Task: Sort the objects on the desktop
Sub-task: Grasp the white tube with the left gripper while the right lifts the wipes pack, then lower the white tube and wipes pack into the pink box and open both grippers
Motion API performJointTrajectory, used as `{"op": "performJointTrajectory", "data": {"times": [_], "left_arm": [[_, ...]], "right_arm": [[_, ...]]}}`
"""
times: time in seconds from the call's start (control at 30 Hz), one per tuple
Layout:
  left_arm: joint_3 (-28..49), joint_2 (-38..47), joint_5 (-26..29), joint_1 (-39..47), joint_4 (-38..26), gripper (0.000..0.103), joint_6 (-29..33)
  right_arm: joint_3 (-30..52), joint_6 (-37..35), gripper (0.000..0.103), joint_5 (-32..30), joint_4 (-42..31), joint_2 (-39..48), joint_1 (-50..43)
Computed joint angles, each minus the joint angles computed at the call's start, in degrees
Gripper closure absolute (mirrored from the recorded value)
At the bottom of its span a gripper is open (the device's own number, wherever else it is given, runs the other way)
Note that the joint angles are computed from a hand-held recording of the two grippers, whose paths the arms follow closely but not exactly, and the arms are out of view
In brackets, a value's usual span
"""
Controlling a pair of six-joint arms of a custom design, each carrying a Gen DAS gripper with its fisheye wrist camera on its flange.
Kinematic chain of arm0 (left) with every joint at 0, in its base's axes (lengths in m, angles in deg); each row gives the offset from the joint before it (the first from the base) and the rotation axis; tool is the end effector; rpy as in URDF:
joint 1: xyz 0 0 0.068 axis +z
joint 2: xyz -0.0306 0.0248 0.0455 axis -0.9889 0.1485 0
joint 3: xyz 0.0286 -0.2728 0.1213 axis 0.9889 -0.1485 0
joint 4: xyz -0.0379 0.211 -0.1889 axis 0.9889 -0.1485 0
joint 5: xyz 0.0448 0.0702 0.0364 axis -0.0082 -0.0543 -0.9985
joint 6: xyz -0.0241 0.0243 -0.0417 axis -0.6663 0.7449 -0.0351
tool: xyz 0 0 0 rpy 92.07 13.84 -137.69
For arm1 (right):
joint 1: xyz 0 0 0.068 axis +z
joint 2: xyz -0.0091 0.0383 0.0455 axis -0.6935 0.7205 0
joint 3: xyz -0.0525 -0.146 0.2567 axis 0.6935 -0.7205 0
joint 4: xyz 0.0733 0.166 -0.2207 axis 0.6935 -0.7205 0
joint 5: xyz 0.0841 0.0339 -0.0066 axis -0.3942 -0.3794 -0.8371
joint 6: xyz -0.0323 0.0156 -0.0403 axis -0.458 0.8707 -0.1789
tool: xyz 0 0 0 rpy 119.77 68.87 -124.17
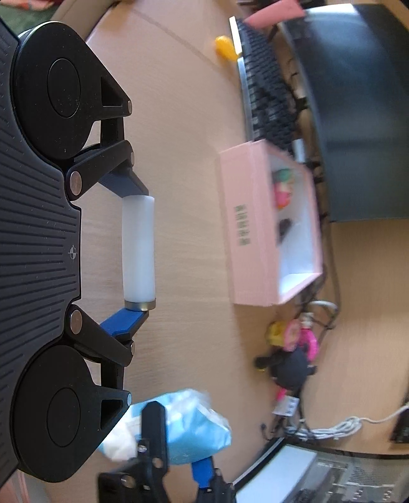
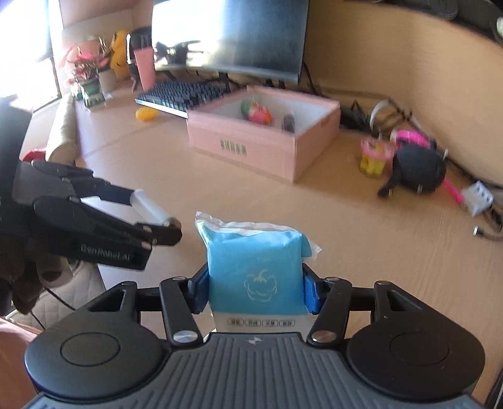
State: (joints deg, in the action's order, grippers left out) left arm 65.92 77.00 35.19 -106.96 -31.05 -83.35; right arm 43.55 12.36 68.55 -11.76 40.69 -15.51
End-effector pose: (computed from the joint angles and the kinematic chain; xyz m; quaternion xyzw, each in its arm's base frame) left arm 0.2907 -0.1282 0.0981 0.0770 0.9149 0.0022 0.3962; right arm 0.3001 0.1639 0.1133 -0.2383 0.8820 0.1151 0.3899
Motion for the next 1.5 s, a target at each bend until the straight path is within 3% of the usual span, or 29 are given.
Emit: {"op": "performJointTrajectory", "data": {"times": [0.3, 0.57, 0.73, 0.9, 0.93, 1.0, 1.07, 1.2, 1.43, 1.5], "left_arm": [[0.70, -9.59, -1.43, 2.95, 2.30, 0.023, 6.92], [9.33, -7.04, 3.01, 8.61, 3.59, 0.023, 12.66], [16.86, -0.57, 7.88, 12.81, 3.38, 0.023, 14.10], [26.64, 8.52, 12.51, 16.08, 1.51, 0.019, 15.13], [28.71, 10.25, 13.27, 16.70, -0.09, 0.007, 14.79], [30.92, 12.55, 14.30, 17.67, -1.88, 0.005, 13.71], [31.10, 13.80, 15.29, 18.43, -2.45, 0.005, 13.53], [27.28, 14.36, 14.82, 19.02, -1.98, 0.005, 13.37], [19.46, 12.55, 13.61, 17.82, 0.53, 0.001, 10.90], [17.88, 11.92, 12.69, 16.72, 0.79, 0.000, 10.66]], "right_arm": [[2.05, -1.74, 0.050, -0.97, 3.88, -9.20, -1.09], [10.54, 0.73, 0.050, -4.33, 4.53, -10.85, -3.29], [21.14, 7.21, 0.050, -8.58, 1.76, -4.52, -5.79], [39.13, 12.08, 0.049, -10.45, -7.56, 8.63, -6.82], [44.18, 12.99, 0.046, -10.62, -10.71, 12.24, -6.96], [51.01, 15.05, 0.027, -7.90, -14.38, 17.59, -7.00], [54.65, 17.79, 0.022, -4.50, -16.01, 21.39, -6.97], [49.25, 17.26, 0.019, -1.81, -11.59, 22.15, -6.67], [30.24, 3.61, 0.000, 10.30, 0.79, 19.87, -2.99], [26.22, 1.88, 0.000, 11.76, 2.74, 19.36, -2.82]]}}
